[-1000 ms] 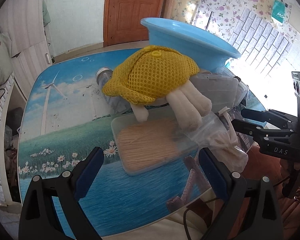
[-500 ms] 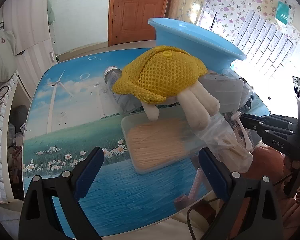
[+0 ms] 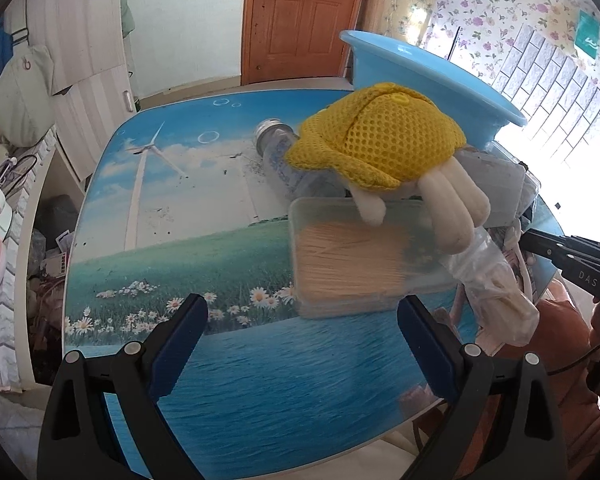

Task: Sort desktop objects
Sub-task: 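Grasp the clear toothpick box with the left tool while the right tool grasps the white flosser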

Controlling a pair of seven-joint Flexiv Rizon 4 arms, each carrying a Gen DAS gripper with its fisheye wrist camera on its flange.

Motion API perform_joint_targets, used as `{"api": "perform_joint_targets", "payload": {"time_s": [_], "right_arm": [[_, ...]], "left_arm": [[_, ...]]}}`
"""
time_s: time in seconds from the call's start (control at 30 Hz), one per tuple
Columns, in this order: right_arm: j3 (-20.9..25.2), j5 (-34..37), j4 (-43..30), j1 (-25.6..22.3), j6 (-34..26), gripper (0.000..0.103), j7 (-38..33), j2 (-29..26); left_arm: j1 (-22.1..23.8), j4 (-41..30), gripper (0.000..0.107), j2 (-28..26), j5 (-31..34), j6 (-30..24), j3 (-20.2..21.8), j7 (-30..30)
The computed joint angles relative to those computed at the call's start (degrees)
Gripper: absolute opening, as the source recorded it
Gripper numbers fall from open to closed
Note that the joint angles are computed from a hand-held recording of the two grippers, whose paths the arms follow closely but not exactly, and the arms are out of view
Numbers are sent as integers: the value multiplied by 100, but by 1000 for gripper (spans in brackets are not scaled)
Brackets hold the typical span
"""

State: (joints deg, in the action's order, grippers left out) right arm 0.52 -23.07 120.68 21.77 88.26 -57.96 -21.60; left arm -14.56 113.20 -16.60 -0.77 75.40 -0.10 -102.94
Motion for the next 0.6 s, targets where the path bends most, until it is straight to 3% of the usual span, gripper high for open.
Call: {"api": "perform_joint_targets", "payload": {"time_s": [0.33,0.6], "right_arm": [[52,59,-26,-49,-13,12,-76,-16],[70,82,-32,-60,-30,12,-90,-12]], "left_arm": [[99,56,96,-16,-333,196,-274,454],[-179,-338,103,-206,-40,24,-130,550]]}}
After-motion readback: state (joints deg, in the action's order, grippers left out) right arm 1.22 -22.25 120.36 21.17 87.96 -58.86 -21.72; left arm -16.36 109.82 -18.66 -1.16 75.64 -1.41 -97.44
